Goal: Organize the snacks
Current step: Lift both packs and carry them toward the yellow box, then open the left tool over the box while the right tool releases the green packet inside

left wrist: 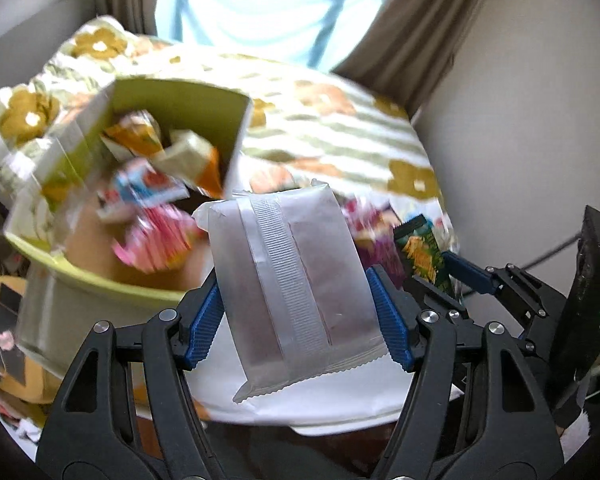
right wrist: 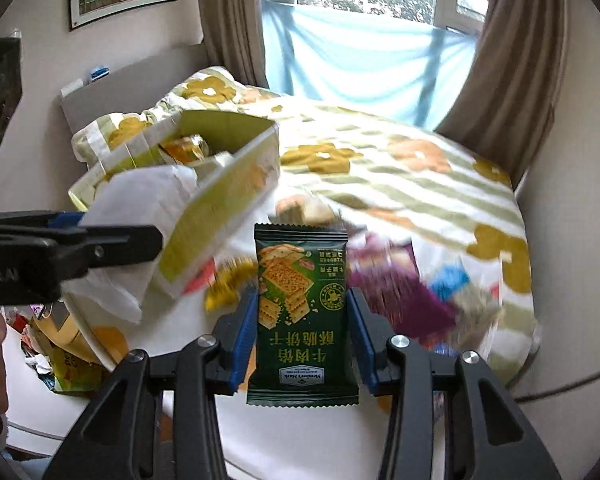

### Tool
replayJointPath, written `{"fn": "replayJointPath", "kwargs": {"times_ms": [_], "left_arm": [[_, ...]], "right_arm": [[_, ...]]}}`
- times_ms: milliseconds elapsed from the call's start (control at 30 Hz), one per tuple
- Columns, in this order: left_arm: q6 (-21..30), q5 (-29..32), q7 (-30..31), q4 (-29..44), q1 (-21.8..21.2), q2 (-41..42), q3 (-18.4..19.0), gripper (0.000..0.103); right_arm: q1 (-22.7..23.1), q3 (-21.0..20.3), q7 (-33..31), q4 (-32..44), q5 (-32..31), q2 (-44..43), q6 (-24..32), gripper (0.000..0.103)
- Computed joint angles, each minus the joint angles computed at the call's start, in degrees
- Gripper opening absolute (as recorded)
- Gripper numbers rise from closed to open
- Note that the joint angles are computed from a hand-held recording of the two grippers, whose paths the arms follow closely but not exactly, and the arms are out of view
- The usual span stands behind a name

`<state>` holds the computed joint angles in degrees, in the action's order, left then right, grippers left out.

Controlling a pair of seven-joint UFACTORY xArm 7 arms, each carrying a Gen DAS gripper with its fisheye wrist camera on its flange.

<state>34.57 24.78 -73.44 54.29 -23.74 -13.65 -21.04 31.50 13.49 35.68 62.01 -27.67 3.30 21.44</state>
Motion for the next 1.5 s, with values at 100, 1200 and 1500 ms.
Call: {"fn": "replayJointPath", "kwargs": {"times_ms": [100,1200,1500], "left_arm": [[-0.4,-1.2,3.6,-1.8,1.0,-3.2,2.5,0.066],[-3.6,-20.3,44.7,-17.1,14.5,-8.5,13.0,0.103],[-0.4,-15.9,38.8,-17.2,16.8,-11.9,10.7,0.103]], "right_arm": [[0.9,0.4,-1.4,6.2,2.6,4.0,1.5,0.040],[20.3,-9.1,-3.3,68.9,14.9,47.2,26.0,0.040],[19.3,-8.3,-7.3,80.3,19.8,53.7,30.6,0.043]]}}
